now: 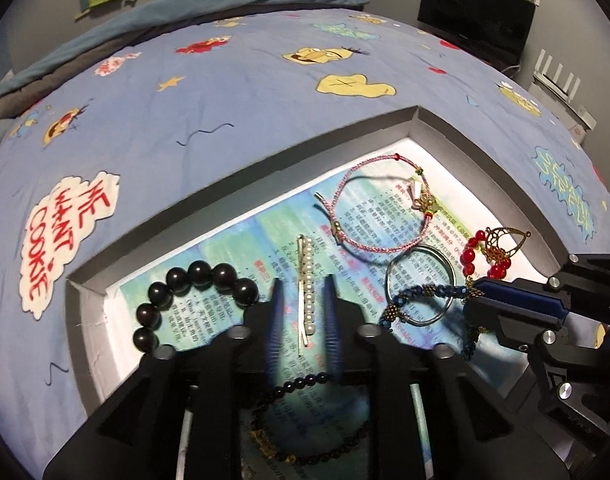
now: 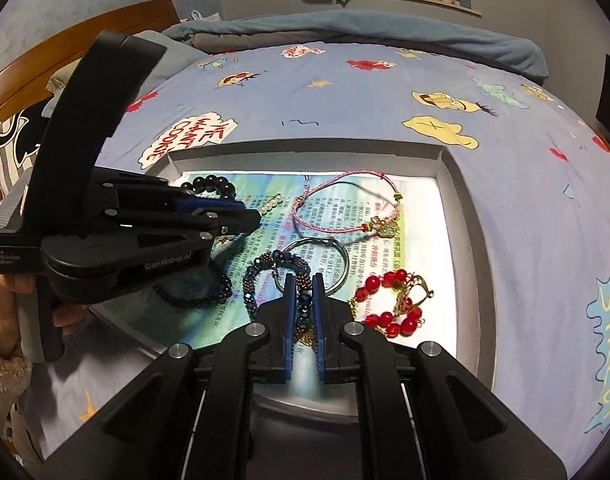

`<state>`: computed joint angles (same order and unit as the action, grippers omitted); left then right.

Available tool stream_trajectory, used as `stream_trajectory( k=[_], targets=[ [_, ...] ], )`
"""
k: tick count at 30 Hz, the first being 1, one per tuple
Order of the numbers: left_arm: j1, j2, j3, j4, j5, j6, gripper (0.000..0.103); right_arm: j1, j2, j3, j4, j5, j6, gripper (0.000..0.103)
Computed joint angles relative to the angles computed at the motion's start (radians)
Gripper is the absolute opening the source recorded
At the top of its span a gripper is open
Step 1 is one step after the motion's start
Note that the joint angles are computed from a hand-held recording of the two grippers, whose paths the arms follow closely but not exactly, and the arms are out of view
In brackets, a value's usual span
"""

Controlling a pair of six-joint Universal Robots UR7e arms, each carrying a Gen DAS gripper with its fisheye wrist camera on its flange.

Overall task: Organize jewelry
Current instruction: 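Lower pearl clip and blue bead bracelet into the grey box, opening both tools, then withdraw both tools from the box toward the hair tie and hoop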

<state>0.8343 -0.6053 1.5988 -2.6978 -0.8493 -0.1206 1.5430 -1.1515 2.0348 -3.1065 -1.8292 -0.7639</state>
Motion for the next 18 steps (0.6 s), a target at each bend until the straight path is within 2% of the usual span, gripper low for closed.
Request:
stream_trajectory(
  k=[4, 6, 7, 9, 14, 18],
  targets=[
    [-0.012, -0.007, 0.017, -0.017, 0.023, -0.006, 0.027, -0.005, -0.011, 0.012, -0.016, 0.008, 0.003, 0.01],
    [-0.02, -0.013, 0.027, -0.024, 0.038, -0.004, 0.032, -0.006, -0.014, 0.013, -0.02, 0.007, 0.008, 0.016],
    [-0.026, -0.016, 0.035, -0.028, 0.051, -0.004, 0.037, -0.006, -0.016, 0.015, -0.023, 0.007, 0.01, 0.02],
    [-0.037, -0.023, 0.054, -0.048, 0.071, -0.005, 0.042, -0.005, -0.021, 0.02, -0.03, 0.004, 0.01, 0.023],
    [-0.055, -0.052, 0.099, -0.069, 0.092, -0.032, 0.047, -0.001, -0.039, 0.042, -0.058, 0.003, 0.004, 0.036],
    [-0.071, -0.074, 0.137, -0.089, 0.117, -0.049, 0.057, 0.001, -0.059, 0.061, -0.078, 0.006, 0.004, 0.041]
  ],
)
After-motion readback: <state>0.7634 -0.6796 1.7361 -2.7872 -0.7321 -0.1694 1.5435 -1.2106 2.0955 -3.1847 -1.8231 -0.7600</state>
